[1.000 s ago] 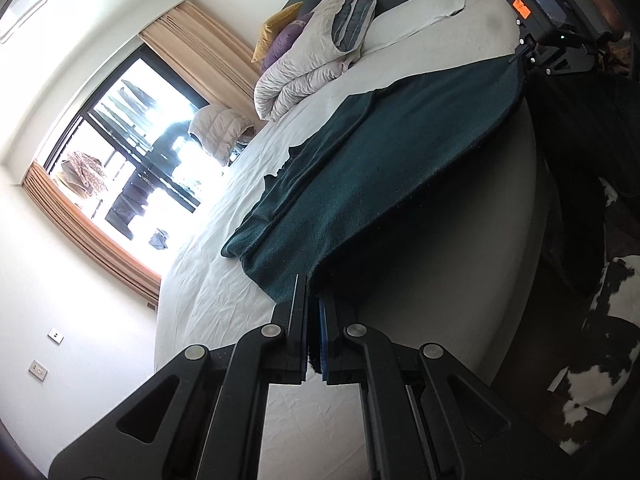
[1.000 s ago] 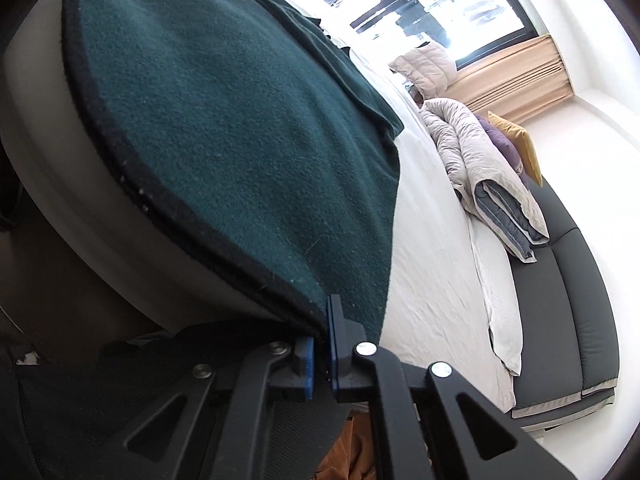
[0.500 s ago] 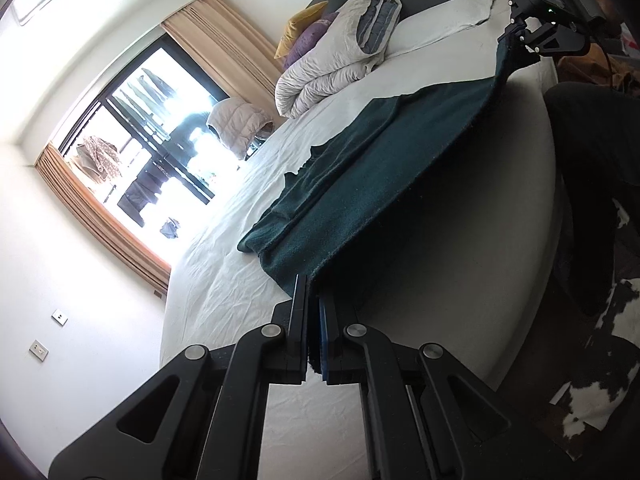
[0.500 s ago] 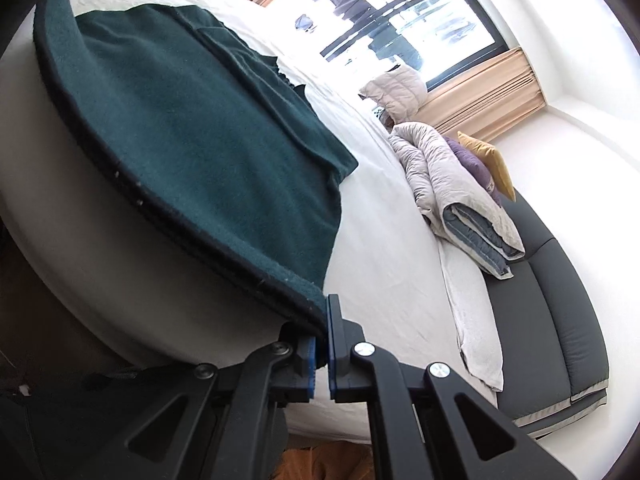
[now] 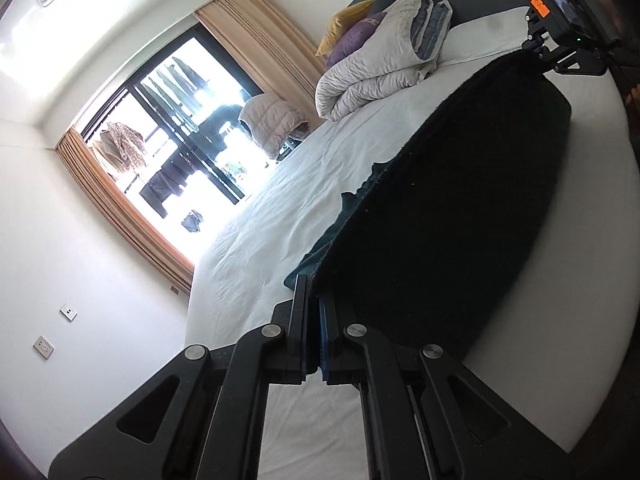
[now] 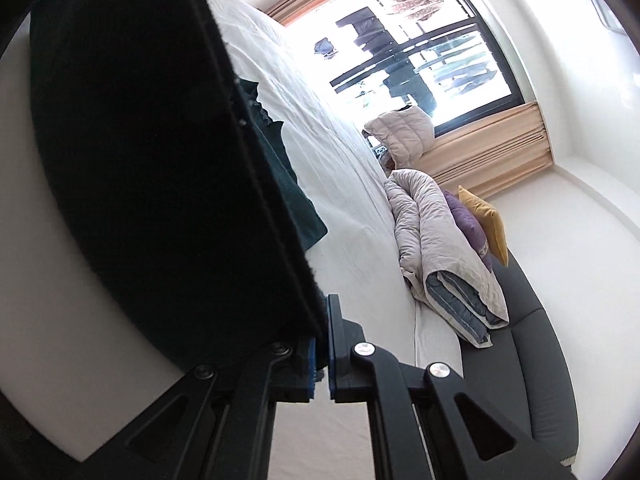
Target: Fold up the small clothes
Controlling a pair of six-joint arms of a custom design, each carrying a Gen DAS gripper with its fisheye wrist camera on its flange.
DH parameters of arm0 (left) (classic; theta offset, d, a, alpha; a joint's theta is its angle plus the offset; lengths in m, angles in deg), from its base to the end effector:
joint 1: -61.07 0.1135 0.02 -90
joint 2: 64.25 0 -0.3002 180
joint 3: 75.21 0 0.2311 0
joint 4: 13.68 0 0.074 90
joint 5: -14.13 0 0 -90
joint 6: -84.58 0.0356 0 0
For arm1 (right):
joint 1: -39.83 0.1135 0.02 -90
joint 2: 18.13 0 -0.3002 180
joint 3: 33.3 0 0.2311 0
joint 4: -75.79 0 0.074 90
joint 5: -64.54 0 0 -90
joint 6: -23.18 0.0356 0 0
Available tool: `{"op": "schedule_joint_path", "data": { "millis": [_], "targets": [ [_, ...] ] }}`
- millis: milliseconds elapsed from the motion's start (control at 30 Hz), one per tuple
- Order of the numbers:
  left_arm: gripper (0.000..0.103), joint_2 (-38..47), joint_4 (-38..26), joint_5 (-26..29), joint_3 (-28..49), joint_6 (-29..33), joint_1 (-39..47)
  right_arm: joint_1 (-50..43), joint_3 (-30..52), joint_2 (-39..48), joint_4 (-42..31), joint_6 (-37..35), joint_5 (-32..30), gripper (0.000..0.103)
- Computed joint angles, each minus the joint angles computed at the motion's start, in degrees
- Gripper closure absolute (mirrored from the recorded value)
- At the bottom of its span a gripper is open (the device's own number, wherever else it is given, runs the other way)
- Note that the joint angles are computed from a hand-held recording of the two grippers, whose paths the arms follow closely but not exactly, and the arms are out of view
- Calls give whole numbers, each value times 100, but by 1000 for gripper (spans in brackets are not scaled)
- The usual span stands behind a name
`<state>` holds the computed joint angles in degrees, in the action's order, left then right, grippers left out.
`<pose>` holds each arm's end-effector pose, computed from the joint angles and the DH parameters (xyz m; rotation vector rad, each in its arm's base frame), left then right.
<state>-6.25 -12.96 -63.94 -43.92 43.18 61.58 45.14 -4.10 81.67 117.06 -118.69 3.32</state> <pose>0.1652 -0.0059 0.2165 0.9461 1.7959 0.3336 0.2401 0.0051 0.1398 -0.7456 2.0427 -1.0042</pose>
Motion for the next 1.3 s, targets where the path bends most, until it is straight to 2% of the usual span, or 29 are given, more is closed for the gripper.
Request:
{"op": "schedule_joint_path", "data": {
  "millis": [100,233,467,600,733,833,900,933,967,1033,1100,1167,1200,1233,1267,1300],
  "targets": [
    [100,1249,511,-344,599,-181,-247,-129,920,382,-529,-346,-144,100],
    [100,2673,595,-468,1614,-435,-263,-268,2354,1095,-1436,-500,-340,100],
    [100,4664,-14,-630,3560,-614,-114,-417,4724,2376,-3122,-254,-470,100],
    [100,5520,-406,-676,4451,-637,-54,-466,5937,3064,-4057,-128,-514,100],
    [100,6111,-432,-819,4958,-662,-68,-488,6944,3560,-4872,-44,-581,100],
    [100,6490,-613,-905,5429,-802,-133,-493,7404,3871,-5066,-11,-599,99],
    [99,6782,-744,-1133,5727,-910,-277,-525,7912,4144,-5467,202,-644,99],
    [95,6931,-797,-1272,5832,-933,-329,-545,8264,4322,-5747,327,-677,95],
    [95,7065,-843,-1339,5928,-935,-348,-548,8391,4427,-5778,433,-676,83],
    [94,7266,-847,-1397,6046,-961,-378,-567,8522,4562,-5797,679,-668,65],
    [92,7285,-669,-1404,5975,-997,-390,-595,8443,4567,-5654,854,-719,61],
    [81,7290,-503,-1474,5936,-1018,-395,-672,8275,4510,-5354,954,-742,45],
    [61,7290,-424,-1549,5931,-1058,-376,-730,8297,4487,-5406,1074,-827,43],
    [29,7278,-279,-1645,5903,-1125,-341,-790,8353,4465,-5498,1221,-897,36],
    [18,7260,-125,-1701,5883,-1208,-289,-839,8381,4441,-5541,1374,-929,27],
    [7,7243,-121,-1685,5926,-1293,-211,-889,8420,4416,-5590,1522,-946,23]
  ]
}}
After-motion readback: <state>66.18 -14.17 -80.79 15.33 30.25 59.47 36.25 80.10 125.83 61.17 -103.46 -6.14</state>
